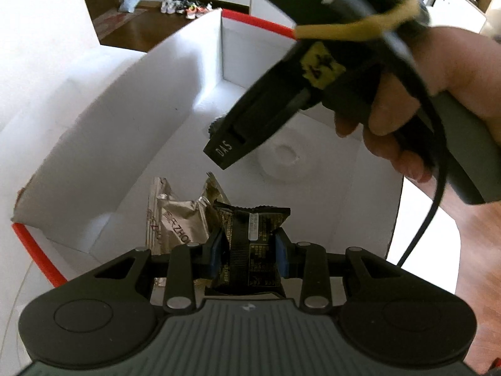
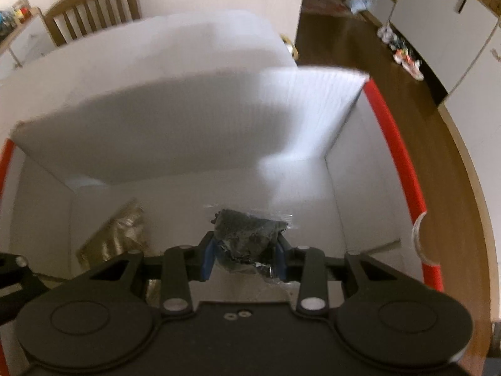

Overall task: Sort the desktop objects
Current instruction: 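Carry the camouflage bag with the left gripper into the red shoebox, then open the left gripper to drop the camouflage bag while the right gripper releases the dark grey bag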

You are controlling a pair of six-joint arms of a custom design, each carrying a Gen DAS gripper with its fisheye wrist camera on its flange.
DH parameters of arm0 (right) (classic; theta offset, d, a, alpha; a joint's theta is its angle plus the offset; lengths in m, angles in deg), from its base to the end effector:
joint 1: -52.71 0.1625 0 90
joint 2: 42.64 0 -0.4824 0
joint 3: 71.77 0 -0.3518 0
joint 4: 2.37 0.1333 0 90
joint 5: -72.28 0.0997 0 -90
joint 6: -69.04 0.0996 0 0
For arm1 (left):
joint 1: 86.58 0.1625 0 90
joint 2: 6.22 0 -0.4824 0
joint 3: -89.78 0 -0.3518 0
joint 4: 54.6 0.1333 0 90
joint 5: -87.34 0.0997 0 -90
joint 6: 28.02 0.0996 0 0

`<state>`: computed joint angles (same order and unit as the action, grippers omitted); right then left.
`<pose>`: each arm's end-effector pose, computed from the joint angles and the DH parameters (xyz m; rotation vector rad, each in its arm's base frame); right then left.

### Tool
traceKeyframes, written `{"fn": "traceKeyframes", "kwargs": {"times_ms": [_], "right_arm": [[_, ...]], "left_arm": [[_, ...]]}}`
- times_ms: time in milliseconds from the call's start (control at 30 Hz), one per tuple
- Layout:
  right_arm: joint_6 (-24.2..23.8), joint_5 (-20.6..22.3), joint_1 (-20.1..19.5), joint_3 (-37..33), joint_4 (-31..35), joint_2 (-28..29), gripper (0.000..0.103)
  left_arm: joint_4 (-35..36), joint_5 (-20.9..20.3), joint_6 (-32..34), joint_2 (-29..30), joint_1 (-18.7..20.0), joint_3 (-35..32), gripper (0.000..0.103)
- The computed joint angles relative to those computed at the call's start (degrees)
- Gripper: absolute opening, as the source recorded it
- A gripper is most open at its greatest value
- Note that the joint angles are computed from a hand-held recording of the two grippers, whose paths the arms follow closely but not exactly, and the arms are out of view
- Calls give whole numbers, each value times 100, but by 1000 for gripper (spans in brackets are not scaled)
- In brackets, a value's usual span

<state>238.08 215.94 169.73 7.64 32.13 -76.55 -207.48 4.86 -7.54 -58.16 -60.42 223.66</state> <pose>0.3012 -0.4739 0.1053 0.6277 -2.1250 0.3482 -0.3023 -0.3115 0.0681 1.9524 2.1089 0.3786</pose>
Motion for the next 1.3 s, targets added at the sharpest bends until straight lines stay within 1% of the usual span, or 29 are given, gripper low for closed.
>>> {"fn": "traceKeyframes", "kwargs": {"times_ms": [133,200,333,500,633,733,767,867,900,1033,1133,1200,1300], "right_arm": [[115,-26,-35,-48,202,67,37],[115,-116,-42,-66,243,75,37],[104,-161,-74,-111,262,104,37],[140,-200,-119,-154,362,92,40],[182,-254,-139,-137,360,56,42],[206,-297,-137,-114,352,9,45],[187,-306,-129,-91,321,-17,51],[125,-366,-131,-68,259,-107,52],[117,-368,-125,-53,233,-133,53],[100,-363,-92,-1,172,-208,54],[94,-454,-64,48,144,-281,56],[84,-498,-33,98,122,-337,63],[52,-524,-17,116,118,-373,64]], "left_arm": [[170,-28,23,43,-5,-72,32],[235,-28,-8,71,5,-108,32],[340,16,-106,132,19,-173,32],[448,95,-309,208,49,-253,33],[530,111,-309,228,22,-267,33],[556,105,-349,228,28,-286,33],[578,86,-371,222,42,-303,34],[569,36,-440,175,79,-321,43],[559,34,-472,158,86,-323,48],[502,138,-562,88,70,-308,61],[459,163,-581,0,89,-299,65],[458,137,-612,-67,115,-307,65],[427,118,-632,-167,118,-286,65]]}}
